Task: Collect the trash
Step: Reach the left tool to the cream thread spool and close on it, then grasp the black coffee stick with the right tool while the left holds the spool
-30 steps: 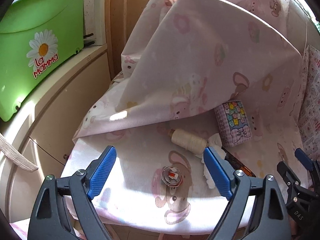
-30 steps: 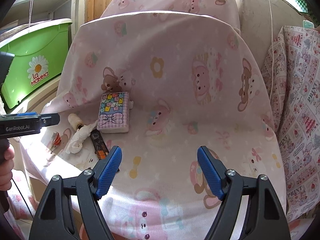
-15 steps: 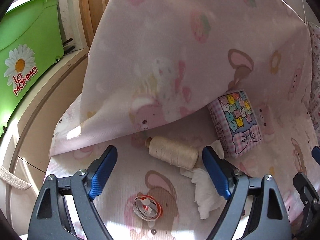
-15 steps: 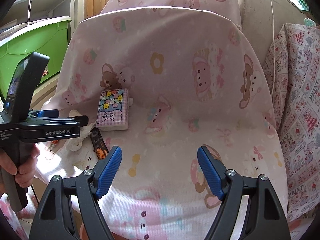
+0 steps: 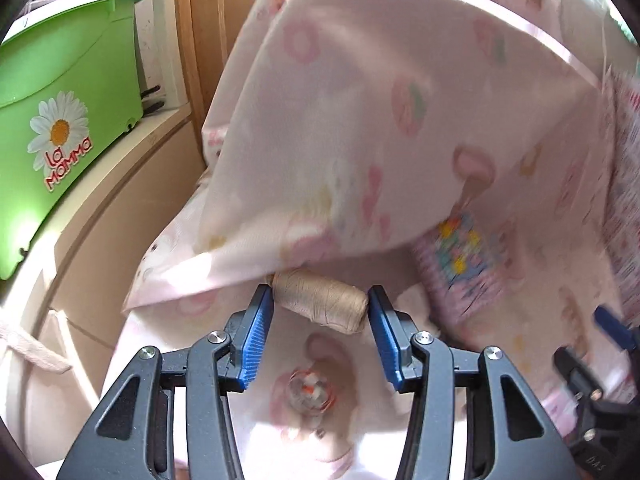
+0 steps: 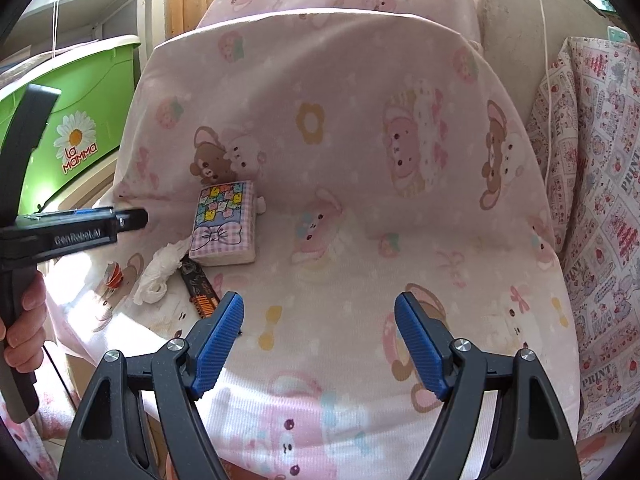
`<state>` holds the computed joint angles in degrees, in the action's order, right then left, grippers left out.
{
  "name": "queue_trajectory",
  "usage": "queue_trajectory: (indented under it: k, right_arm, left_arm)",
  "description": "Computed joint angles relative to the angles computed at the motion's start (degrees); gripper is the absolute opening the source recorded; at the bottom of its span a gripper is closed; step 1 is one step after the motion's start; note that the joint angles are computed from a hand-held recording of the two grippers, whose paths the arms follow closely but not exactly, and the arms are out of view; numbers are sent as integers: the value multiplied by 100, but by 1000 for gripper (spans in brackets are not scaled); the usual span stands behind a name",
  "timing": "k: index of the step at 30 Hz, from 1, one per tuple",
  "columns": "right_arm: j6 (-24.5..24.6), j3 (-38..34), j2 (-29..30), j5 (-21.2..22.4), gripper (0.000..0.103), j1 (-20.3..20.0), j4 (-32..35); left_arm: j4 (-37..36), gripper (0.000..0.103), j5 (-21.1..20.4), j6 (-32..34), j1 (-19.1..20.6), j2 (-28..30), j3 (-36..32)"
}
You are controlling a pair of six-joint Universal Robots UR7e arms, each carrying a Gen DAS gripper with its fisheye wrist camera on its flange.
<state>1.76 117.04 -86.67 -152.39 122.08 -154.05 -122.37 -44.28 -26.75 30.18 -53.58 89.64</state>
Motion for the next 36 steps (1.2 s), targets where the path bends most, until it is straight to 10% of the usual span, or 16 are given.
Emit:
queue_trajectory:
  k: [10, 15, 20, 27, 36]
  right_arm:
    - [43, -308, 140, 1339, 79, -223, 776]
    - [-106, -407, 403, 1334, 53, -336, 700]
    - [-452, -337, 529, 1349, 49, -304, 535]
    - [-663, -193, 516, 1187, 7, -238, 32]
    - [180, -187, -150, 1848, 4, -453, 571]
  left_arm:
    - [354, 47, -135, -236, -28, -313, 205]
    - [415, 47, 359, -202, -117, -364, 271]
    - [424, 47, 495, -160, -99, -395, 207]
    - [447, 47, 714, -69, -133, -314, 207]
    - [461, 47, 402, -294, -118, -405, 182]
